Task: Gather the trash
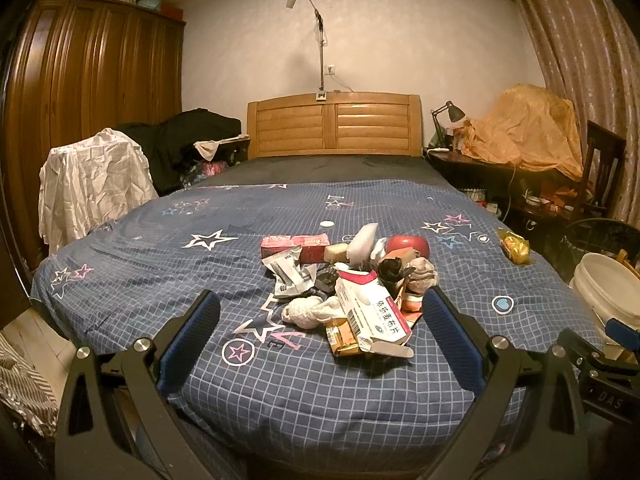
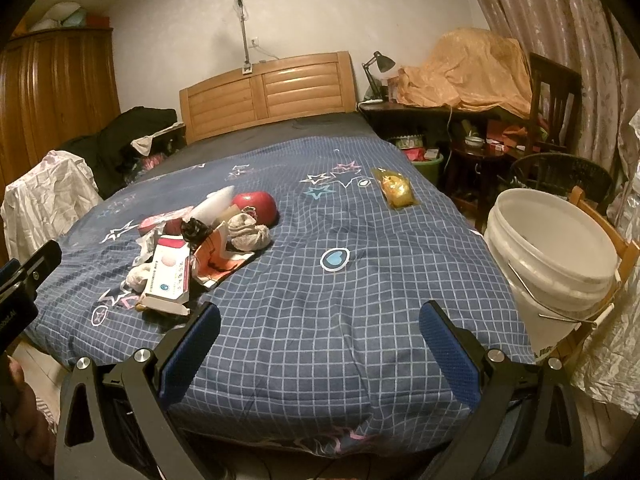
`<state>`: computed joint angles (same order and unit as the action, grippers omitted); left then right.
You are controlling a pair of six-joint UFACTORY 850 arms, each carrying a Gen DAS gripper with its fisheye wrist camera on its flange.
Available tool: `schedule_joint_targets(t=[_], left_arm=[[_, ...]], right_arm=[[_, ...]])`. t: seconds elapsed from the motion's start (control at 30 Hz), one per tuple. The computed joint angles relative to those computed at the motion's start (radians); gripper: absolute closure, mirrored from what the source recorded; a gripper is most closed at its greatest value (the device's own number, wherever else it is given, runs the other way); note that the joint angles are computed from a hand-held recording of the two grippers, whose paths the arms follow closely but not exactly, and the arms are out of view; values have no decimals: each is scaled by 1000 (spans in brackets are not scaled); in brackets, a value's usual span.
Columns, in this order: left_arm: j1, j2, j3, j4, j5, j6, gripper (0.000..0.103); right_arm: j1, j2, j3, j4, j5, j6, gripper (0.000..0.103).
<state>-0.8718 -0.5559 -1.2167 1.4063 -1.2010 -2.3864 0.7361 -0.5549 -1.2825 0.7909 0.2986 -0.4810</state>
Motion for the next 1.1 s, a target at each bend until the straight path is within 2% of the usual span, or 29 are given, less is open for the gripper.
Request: schedule_joint_targets(t=[1.1], left_arm=[[4, 20, 33, -26, 14, -28, 5]], right_arm=[[-11, -22, -29, 20, -35, -13, 4]])
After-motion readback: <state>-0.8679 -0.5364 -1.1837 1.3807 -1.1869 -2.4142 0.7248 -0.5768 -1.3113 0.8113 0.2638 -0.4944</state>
